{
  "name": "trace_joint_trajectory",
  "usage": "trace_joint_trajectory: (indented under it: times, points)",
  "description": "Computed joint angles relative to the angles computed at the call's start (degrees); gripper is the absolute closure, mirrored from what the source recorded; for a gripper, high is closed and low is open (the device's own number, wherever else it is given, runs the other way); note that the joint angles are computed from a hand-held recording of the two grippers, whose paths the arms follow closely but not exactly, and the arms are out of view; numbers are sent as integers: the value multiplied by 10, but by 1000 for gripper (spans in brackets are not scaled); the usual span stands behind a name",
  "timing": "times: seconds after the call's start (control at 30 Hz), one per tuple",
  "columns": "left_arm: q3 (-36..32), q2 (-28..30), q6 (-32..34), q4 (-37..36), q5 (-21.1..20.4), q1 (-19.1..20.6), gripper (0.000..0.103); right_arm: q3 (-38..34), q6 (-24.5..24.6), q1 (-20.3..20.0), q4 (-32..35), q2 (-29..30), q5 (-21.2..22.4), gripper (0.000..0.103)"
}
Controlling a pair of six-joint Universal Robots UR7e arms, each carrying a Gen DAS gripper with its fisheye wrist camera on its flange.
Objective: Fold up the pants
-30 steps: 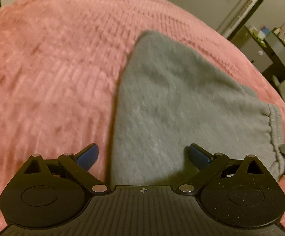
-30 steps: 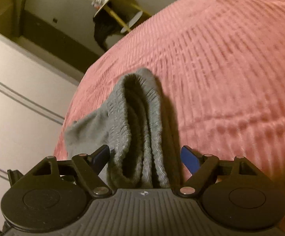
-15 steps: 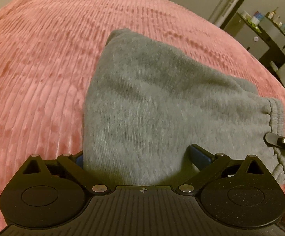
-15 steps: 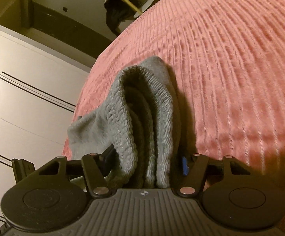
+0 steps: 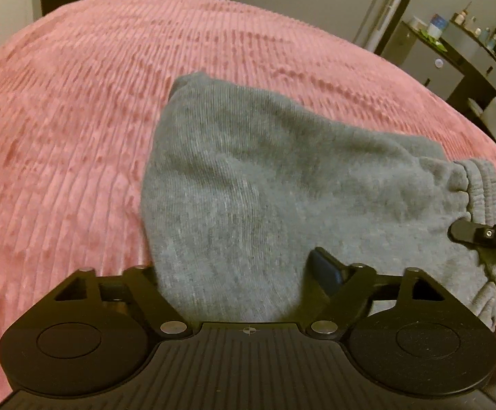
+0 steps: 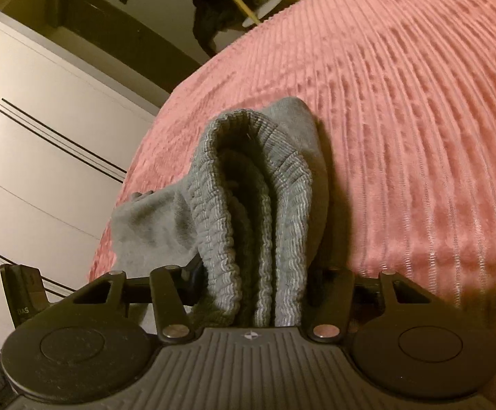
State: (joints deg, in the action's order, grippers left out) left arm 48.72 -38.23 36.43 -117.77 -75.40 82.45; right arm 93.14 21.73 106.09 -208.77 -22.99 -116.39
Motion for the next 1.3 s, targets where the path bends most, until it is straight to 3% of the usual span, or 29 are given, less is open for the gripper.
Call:
trace_joint_trajectory:
  times: [0.13, 0.27, 0.33, 0.4, 0.57, 0.67, 0.77, 1.07, 1.23, 1.3]
  points:
    - [-10, 3, 2, 8, -6, 2, 27, -6, 17, -2, 18, -1, 0, 46]
    - [-24, 14, -12, 24, -4, 4, 12, -5, 22, -11, 33, -8, 18, 43]
    - [-15, 12, -23, 9, -11, 5, 12, -9, 29, -17, 35, -7, 28, 42]
    - [4, 4, -17, -15, -20, 6, 22, -15, 29, -13, 41, -6, 16, 44]
    - [1, -3, -27, -19, -39, 11, 47, -66, -19, 18, 66, 23, -62, 51]
    - [2, -9, -33, -20, -53, 12, 59, -84, -30, 28, 74, 29, -76, 54]
    - [0, -15, -43, -13, -77, 12, 64, -103, -51, 39, 75, 32, -74, 55]
    - [-55, -15, -107, 31, -172, 21, 70, -212, -109, 62, 137, 59, -55, 55]
    - [-110, 0, -136, 9, -195, 29, 69, -294, -138, 61, 152, 91, -38, 54]
    - [-125, 6, -145, -9, -178, 30, 60, -321, -141, 57, 160, 101, -27, 46]
